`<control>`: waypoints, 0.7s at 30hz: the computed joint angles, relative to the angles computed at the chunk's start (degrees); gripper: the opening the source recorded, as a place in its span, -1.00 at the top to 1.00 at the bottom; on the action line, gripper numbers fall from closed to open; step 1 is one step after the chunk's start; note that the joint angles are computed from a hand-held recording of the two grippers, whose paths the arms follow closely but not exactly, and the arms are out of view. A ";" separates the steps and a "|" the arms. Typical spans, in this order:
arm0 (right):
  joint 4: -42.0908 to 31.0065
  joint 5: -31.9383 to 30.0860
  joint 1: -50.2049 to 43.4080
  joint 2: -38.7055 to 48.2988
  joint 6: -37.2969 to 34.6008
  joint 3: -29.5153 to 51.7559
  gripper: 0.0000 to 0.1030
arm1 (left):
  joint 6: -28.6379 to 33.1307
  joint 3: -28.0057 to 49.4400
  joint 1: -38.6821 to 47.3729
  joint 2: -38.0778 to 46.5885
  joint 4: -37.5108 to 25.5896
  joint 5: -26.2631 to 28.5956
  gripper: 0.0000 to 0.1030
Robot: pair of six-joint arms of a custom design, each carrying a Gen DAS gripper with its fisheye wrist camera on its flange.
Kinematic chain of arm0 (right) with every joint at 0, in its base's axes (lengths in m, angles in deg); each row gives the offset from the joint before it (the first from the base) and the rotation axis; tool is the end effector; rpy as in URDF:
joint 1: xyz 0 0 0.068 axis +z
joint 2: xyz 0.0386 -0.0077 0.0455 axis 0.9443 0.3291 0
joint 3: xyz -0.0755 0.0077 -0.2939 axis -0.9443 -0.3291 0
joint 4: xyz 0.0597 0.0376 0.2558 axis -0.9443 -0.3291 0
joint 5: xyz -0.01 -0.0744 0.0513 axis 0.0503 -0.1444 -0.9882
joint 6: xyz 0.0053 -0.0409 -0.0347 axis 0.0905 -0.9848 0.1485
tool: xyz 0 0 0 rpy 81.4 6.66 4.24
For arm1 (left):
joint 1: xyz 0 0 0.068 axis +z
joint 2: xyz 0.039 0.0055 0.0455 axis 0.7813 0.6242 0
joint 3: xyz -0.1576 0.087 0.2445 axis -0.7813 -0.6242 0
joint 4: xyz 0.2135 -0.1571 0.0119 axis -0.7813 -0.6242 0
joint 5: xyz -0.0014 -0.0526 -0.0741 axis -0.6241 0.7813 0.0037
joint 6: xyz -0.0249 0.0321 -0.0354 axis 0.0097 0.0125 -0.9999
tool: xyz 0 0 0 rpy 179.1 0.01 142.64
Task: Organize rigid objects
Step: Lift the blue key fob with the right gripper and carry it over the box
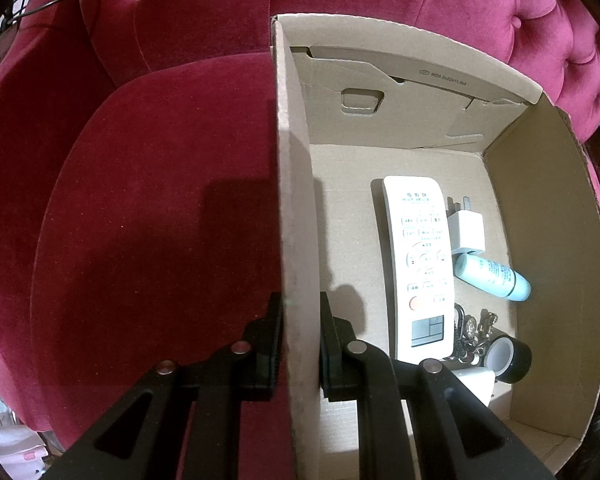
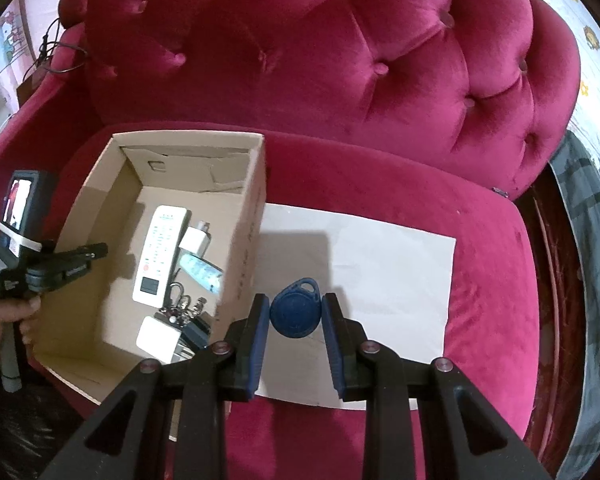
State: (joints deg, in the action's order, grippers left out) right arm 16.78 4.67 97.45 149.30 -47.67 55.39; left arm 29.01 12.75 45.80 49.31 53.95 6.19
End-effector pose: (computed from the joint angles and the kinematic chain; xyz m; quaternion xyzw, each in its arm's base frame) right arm 0.1781 0.0768 0.2808 0.0877 0.9659 -0.0435 0.2396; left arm 0.3401 -0.0366 0.1516 0.1832 0.9706 -0.0335 0.1524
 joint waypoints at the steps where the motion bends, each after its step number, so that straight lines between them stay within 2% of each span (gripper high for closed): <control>1: 0.01 -0.01 0.45 0.47 0.14 0.51 0.46 | 0.00 0.00 0.03 0.00 -0.01 0.04 0.69; 10: 1.87 -0.20 4.08 6.37 0.11 4.62 0.46 | 0.11 -0.05 0.02 -0.01 0.04 0.00 0.69; 21: 8.87 -1.12 6.66 14.57 0.14 6.39 0.46 | 0.12 0.12 0.19 0.26 0.04 0.29 0.69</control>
State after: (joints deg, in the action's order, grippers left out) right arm 25.65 3.55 104.12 163.87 -47.53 61.77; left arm 29.13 12.87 45.99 49.58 53.98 6.48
